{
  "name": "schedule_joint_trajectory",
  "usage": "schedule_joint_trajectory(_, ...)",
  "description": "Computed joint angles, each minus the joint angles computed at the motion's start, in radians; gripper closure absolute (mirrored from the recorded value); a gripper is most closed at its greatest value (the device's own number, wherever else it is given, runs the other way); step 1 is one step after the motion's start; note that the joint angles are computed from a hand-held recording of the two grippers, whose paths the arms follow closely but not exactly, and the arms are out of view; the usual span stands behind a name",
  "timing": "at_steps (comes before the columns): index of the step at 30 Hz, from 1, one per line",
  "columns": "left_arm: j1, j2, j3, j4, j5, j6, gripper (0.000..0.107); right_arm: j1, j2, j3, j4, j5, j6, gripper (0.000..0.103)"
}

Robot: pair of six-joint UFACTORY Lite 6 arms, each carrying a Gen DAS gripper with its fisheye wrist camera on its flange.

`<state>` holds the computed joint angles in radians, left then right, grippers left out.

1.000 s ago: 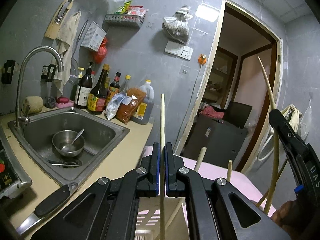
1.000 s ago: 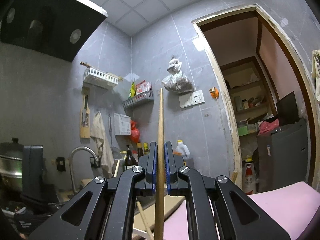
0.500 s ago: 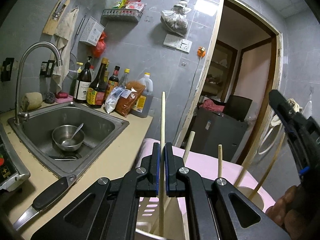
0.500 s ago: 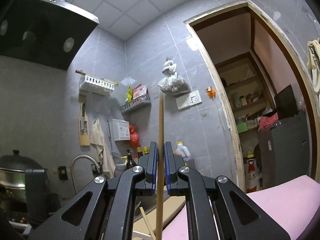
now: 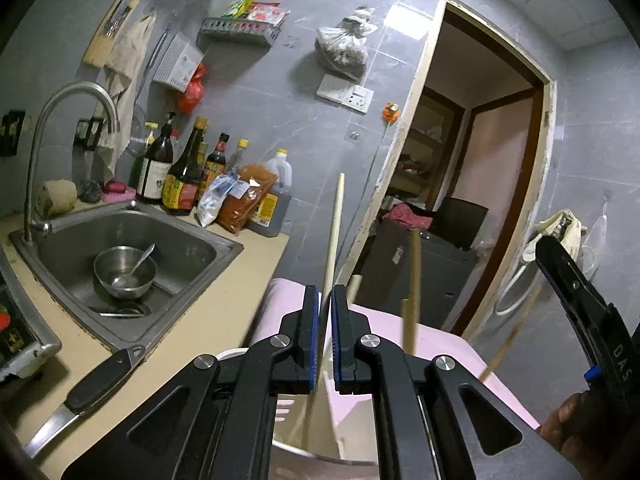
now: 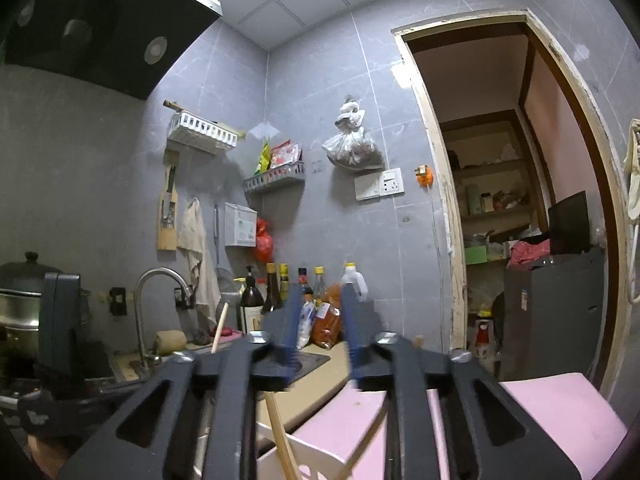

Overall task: Organize utensils
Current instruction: 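Carry both chopsticks over the white holder and open both tools, then move both tools back down to the remaining utensils on the cloth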

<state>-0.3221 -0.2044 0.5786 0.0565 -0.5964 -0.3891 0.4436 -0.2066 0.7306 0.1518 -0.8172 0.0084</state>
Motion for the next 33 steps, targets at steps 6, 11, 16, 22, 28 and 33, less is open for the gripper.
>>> schedule_joint_trajectory(6, -0.109, -0.062, 0.002, -0.215, 0.068, 0.225, 0.081, -0.100, -0.193, -0.111, -0.090, 0.113, 0.080, 0.057)
schedule_joint_trajectory(11, -0.171, -0.084, -0.009, -0.330, 0.078, 0.305, 0.077, -0.226, -0.354, -0.193, -0.245, 0.191, 0.206, 0.048)
schedule_joint_trajectory(16, -0.300, -0.139, -0.015, -0.547, 0.067, 0.488, 0.062, -0.380, -0.506, -0.265, -0.442, 0.242, 0.397, 0.034)
schedule_joint_trajectory(22, -0.512, -0.149, 0.025, -0.800, -0.003, 0.716, 0.027, -0.636, -0.657, -0.318, -0.827, 0.254, 0.781, 0.017)
schedule_joint_trajectory(28, -0.686, -0.051, 0.108, -0.932, -0.093, 0.836, 0.010, -0.998, -0.724, -0.339, -1.266, 0.062, 1.191, 0.000)
schedule_joint_trajectory(33, -0.762, 0.055, 0.185, -0.964, -0.079, 0.870, 0.008, -1.268, -0.691, -0.343, -1.461, -0.156, 1.275, 0.000)
